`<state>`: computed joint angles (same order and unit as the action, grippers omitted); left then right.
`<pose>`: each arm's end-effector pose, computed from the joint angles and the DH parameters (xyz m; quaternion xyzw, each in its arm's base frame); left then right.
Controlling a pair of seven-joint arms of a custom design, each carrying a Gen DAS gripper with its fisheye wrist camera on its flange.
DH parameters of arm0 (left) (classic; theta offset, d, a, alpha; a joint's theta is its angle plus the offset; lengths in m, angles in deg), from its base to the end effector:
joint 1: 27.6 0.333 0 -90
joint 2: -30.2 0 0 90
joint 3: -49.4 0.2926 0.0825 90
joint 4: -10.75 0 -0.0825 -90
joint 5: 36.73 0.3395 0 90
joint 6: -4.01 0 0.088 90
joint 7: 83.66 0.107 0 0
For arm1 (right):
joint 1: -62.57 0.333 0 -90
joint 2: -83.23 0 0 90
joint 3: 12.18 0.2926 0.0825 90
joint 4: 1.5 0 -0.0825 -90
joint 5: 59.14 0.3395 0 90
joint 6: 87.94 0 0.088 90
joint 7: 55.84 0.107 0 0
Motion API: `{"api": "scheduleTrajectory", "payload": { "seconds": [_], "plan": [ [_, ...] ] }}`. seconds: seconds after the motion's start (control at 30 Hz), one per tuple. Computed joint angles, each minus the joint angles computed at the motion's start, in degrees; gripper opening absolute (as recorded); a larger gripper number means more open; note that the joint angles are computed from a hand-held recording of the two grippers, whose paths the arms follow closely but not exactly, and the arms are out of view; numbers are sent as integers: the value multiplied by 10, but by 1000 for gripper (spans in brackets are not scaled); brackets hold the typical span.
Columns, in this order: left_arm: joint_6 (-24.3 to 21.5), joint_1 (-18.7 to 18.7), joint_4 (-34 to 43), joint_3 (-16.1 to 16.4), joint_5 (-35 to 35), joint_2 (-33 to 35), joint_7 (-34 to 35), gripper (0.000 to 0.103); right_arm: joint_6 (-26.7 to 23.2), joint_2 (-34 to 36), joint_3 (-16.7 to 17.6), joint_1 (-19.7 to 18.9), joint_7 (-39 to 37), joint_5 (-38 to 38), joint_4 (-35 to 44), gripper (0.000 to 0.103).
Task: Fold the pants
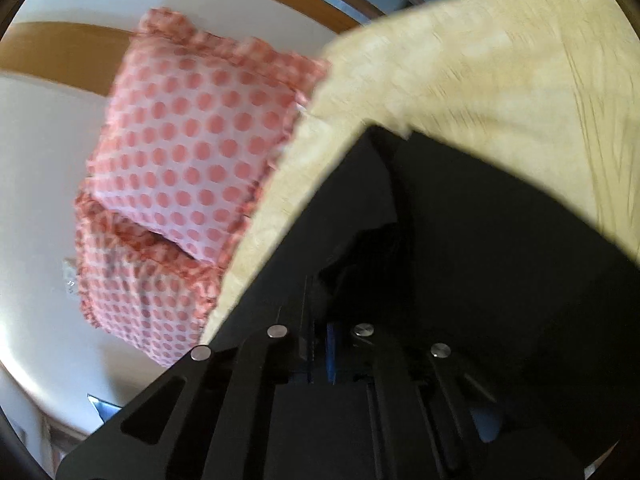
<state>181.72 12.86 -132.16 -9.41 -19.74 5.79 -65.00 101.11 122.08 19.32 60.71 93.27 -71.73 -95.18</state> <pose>0.4256 -0.1972 0.4567 -0.7771 0.4541 -0.3666 0.2356 0.6296 0.2732 0.4089 -0.4053 0.7492 0.0703 0.5191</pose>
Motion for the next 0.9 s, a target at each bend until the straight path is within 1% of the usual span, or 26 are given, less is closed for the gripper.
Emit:
{"api": "scheduleTrajectory", "payload": {
  "seconds": [0.03,0.07,0.1,0.13,0.17,0.2,0.23,0.27,0.3,0.33,0.37,0.4,0.43,0.5,0.53,0.57,0.6,0.63,0.67,0.77,0.83,0.87,0.9],
  "plan": [
    [13,-3,-6,11,-3,1,-1,101,34,-7,7,-9,-6,-8,-17,3],
    [16,-9,-8,27,-7,2,6,101,58,-16,7,-15,-1,-19,-34,3],
    [7,-16,-5,43,-9,5,18,101,91,-39,-6,-15,6,-24,-64,3],
    [-3,-22,1,58,-8,10,29,101,109,-56,-20,-10,14,-23,-83,3],
    [-17,-30,11,78,-4,18,43,101,129,-70,-28,-11,24,-24,-105,3],
    [-38,-40,28,104,2,33,59,101,143,-78,-26,-18,37,-33,-120,3],
    [-51,-46,45,127,8,51,74,101,151,-84,-23,-28,50,-44,-133,3],
    [-65,-45,63,140,17,66,82,101,150,-87,-22,-32,60,-55,-139,3],
    [-97,-27,100,141,35,93,83,101,147,-90,-21,-37,70,-68,-142,3],
    [-113,-17,128,144,53,119,83,101,146,-88,-22,-37,78,-77,-140,3],
    [-131,-12,159,148,70,147,85,101,149,-87,-24,-38,87,-85,-140,3],
    [-160,-20,197,161,94,184,82,101,153,-86,-24,-42,97,-95,-141,3],
    [-193,-9,247,153,105,232,92,101,155,-85,-24,-44,107,-105,-141,3],
    [-247,-25,325,169,125,305,94,101,157,-86,-30,-42,123,-120,-140,3],
    [-278,-37,375,179,123,352,101,100,152,-85,-32,-41,130,-129,-135,3],
    [-308,-46,417,185,121,389,107,97,151,-86,-36,-40,137,-137,-133,3],
    [-336,-73,467,211,116,430,111,92,150,-87,-41,-38,144,-144,-131,3],
    [-370,-84,506,217,118,458,110,88,149,-86,-46,-34,150,-149,-128,3],
    [-389,-98,538,232,116,482,107,83,150,-87,-51,-30,157,-153,-127,3],
    [-419,-131,614,270,100,537,95,81,150,-89,-65,-25,180,-172,-125,3],
    [-433,-147,640,294,90,553,82,74,146,-90,-76,-18,193,-183,-122,3],
    [-427,-150,640,304,81,556,73,60,144,-89,-79,-17,201,-190,-119,3],
    [-411,-150,625,316,62,549,68,41,144,-89,-83,-15,208,-198,-117,3]
  ]
}}
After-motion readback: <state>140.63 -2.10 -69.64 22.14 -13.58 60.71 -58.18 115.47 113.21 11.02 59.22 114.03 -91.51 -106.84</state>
